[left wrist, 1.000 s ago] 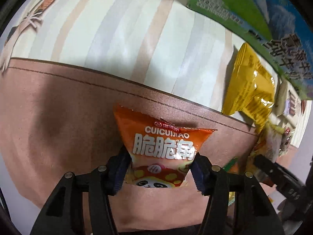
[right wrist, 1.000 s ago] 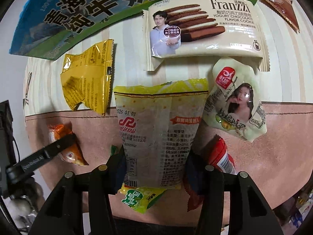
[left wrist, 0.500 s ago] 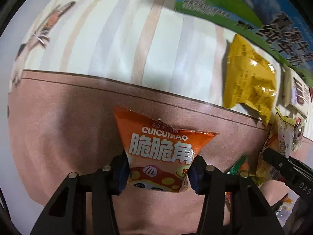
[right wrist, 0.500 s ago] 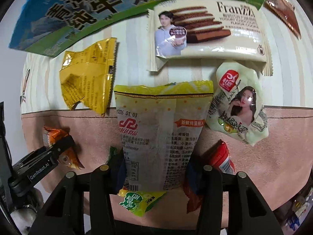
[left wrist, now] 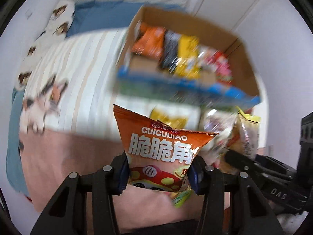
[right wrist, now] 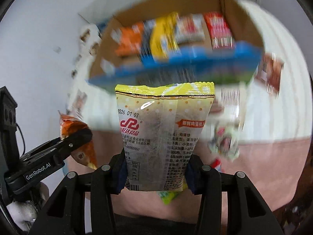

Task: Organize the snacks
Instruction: 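Place both bags into the box in front of the others and release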

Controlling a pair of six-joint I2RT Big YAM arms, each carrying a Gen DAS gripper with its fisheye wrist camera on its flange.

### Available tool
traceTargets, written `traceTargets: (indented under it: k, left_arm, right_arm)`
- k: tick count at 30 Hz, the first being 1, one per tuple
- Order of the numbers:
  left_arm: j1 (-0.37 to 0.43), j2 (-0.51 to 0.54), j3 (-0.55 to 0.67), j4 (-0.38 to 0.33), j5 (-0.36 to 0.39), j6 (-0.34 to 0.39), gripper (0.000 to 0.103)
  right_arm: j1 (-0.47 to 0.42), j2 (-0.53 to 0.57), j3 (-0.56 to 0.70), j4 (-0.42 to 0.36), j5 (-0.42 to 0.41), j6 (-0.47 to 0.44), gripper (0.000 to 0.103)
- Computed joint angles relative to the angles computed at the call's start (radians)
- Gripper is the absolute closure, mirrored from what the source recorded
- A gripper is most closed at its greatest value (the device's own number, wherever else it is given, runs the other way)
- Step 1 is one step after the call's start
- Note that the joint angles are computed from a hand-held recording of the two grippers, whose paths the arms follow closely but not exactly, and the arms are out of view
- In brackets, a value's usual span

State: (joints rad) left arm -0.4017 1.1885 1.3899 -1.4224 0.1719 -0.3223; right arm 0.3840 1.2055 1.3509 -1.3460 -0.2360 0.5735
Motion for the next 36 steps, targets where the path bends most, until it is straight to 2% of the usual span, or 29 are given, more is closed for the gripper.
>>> traceTargets:
  k: [2, 7, 11, 17, 22, 32, 33, 35, 36]
  left_arm:
    - [0.012, 0.049, 0.099, -0.014, 0.022, 0.017, 0.057]
    - [0.012, 0.211, 0.281, -0.03, -0.006, 0.049, 0.057]
    - [0.028, 0.397, 0.437, -0.102, -0.001, 0.071, 0.057]
    - [0.038, 0.567, 0.54, -0.193, -0.041, 0.108, 0.057]
    - [0.032, 0.649, 0.577, -0.241, -0.048, 0.122, 0.056]
    - [0.023, 0.719, 0.597, -0.264, -0.052, 0.115, 0.056]
    - [0.022, 0.721, 0.596, -0.264, -0.056, 0.11, 0.056]
    - [0.027, 0.718, 0.59, -0.26, -0.042, 0.091, 0.055]
    - [0.033, 0.717, 0.587, -0.255, -0.023, 0.084, 0.052]
  right_arm:
    - [-0.036, 0.036, 0.093, -0.011, 0.003, -0.038, 0.053]
    - [-0.105, 0.161, 0.283, -0.053, 0.066, -0.126, 0.052]
    - [-0.148, 0.271, 0.389, -0.093, 0.091, -0.164, 0.052]
    - [-0.182, 0.439, 0.513, -0.154, 0.141, -0.208, 0.052]
    - [-0.204, 0.505, 0.511, -0.181, 0.16, -0.234, 0.052]
    - [-0.223, 0.554, 0.468, -0.205, 0.154, -0.256, 0.052]
    - [-0.225, 0.561, 0.467, -0.216, 0.144, -0.261, 0.051]
    - [-0.226, 0.578, 0.471, -0.239, 0.131, -0.274, 0.039]
    - [-0.226, 0.584, 0.473, -0.238, 0.138, -0.279, 0.021]
